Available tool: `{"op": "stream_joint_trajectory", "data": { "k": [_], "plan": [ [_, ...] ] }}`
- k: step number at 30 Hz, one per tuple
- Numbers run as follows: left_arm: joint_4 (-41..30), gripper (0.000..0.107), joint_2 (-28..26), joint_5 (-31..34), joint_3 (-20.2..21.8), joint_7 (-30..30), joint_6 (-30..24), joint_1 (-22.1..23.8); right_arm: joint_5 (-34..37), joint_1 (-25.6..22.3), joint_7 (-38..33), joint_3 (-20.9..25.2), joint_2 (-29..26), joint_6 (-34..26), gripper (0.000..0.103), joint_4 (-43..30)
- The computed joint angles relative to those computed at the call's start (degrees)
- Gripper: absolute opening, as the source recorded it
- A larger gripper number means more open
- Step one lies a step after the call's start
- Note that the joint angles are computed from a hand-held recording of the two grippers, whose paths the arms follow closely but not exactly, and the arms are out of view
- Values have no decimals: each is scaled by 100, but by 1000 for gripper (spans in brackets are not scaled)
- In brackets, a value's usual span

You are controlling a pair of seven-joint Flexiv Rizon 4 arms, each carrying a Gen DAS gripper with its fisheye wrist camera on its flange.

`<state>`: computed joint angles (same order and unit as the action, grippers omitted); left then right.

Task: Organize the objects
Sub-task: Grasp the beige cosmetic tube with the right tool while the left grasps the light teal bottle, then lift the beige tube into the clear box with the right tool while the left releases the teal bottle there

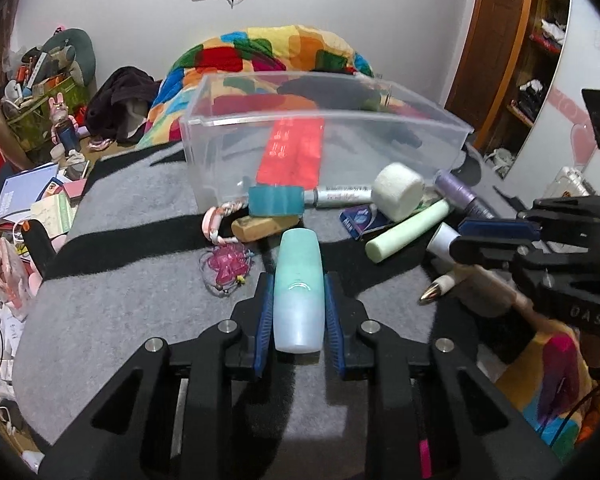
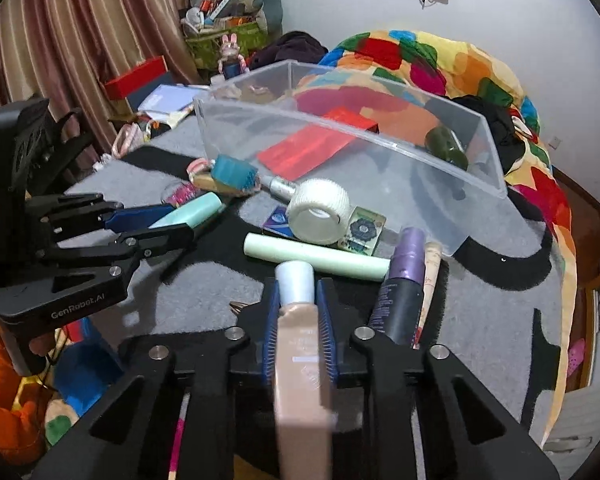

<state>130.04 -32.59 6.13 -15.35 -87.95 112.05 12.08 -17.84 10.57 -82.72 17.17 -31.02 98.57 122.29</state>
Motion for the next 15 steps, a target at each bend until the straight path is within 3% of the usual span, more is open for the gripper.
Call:
{"op": "stream_joint_trajectory", "data": {
  "k": [3, 5, 9, 12, 15],
  "plan": [
    [58, 24, 89, 89, -104, -85, 131, 117, 20, -242, -2, 252, 2, 22, 5, -41],
    [62, 24, 144, 110, -72, -113, 155, 87, -9, -38, -20, 23, 52, 34, 6, -17],
    [113, 24, 195, 203, -149, -171, 118, 178, -49, -437, -171, 505, -60, -497, 8, -200],
    [171, 24, 236, 184, -62, -222, 171, 105, 88, -149, -164, 222, -40, -475, 14, -199],
    [209, 24, 284, 286, -153, -309, 240, 245, 200, 97, -64, -24, -14, -531, 27, -238]
  ]
}}
